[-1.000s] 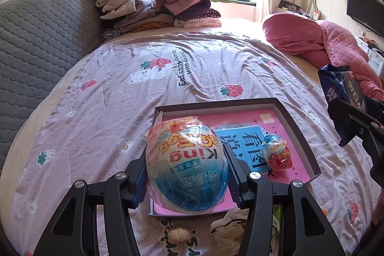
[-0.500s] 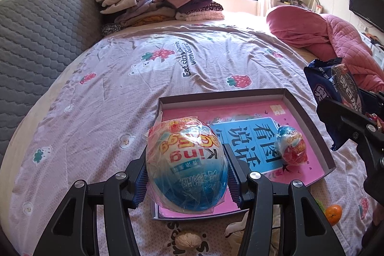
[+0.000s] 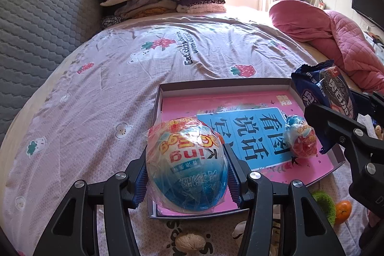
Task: Organize objects
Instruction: 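Lower the blue egg beside the orange and open left tool while right tool releases the packet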
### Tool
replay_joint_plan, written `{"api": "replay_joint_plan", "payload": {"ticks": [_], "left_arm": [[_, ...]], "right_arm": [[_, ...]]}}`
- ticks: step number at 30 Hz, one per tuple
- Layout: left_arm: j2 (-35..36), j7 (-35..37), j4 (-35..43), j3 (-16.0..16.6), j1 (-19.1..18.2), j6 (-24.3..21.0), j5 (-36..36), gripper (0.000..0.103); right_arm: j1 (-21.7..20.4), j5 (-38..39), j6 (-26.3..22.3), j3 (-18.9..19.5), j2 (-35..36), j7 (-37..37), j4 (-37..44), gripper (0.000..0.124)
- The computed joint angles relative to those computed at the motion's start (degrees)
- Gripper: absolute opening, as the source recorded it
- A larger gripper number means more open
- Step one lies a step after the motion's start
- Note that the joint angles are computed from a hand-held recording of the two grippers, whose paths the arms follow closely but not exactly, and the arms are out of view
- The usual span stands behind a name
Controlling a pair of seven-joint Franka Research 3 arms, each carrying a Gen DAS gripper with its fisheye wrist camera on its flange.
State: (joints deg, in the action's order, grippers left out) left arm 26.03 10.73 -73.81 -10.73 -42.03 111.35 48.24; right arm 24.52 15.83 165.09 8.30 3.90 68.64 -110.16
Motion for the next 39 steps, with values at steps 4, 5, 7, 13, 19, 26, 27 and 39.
{"api": "replay_joint_plan", "payload": {"ticks": [4,5,7,13,19,26,27,39], "left_arm": [[0.64,0.47,0.17,-0.11,0.13,0.26,-0.60,0.056],[0.78,0.64,0.21,-0.11,0.16,0.23,-0.83,0.056],[0.88,0.77,0.06,-0.07,0.24,0.42,-1.19,0.056],[1.26,1.32,-0.22,-0.07,0.37,0.76,-2.06,0.056],[2.05,1.92,0.06,0.09,0.45,0.89,-2.84,0.056],[2.47,2.28,-0.44,0.16,0.99,2.13,-3.95,0.056],[2.62,2.36,-0.36,0.18,0.99,2.11,-4.07,0.056],[3.02,2.77,-1.28,0.15,1.55,3.60,-5.38,0.056]], "right_arm": [[0.18,-0.80,-1.26,-0.09,1.07,0.89,0.65,0.052],[0.31,-1.42,-1.51,-0.16,1.31,1.37,0.70,0.052],[0.38,-1.83,-2.07,-0.17,1.98,1.56,1.06,0.052],[1.03,-4.78,-3.44,-0.48,3.63,3.07,1.59,0.052],[1.15,-6.85,-5.19,-1.00,5.42,4.75,2.45,0.052],[1.12,-7.93,-7.37,-1.49,7.32,5.72,3.99,0.052],[1.06,-7.91,-7.63,-1.47,7.50,5.69,4.17,0.052],[1.18,-10.09,-9.43,-1.95,8.90,7.04,5.09,0.052]]}}
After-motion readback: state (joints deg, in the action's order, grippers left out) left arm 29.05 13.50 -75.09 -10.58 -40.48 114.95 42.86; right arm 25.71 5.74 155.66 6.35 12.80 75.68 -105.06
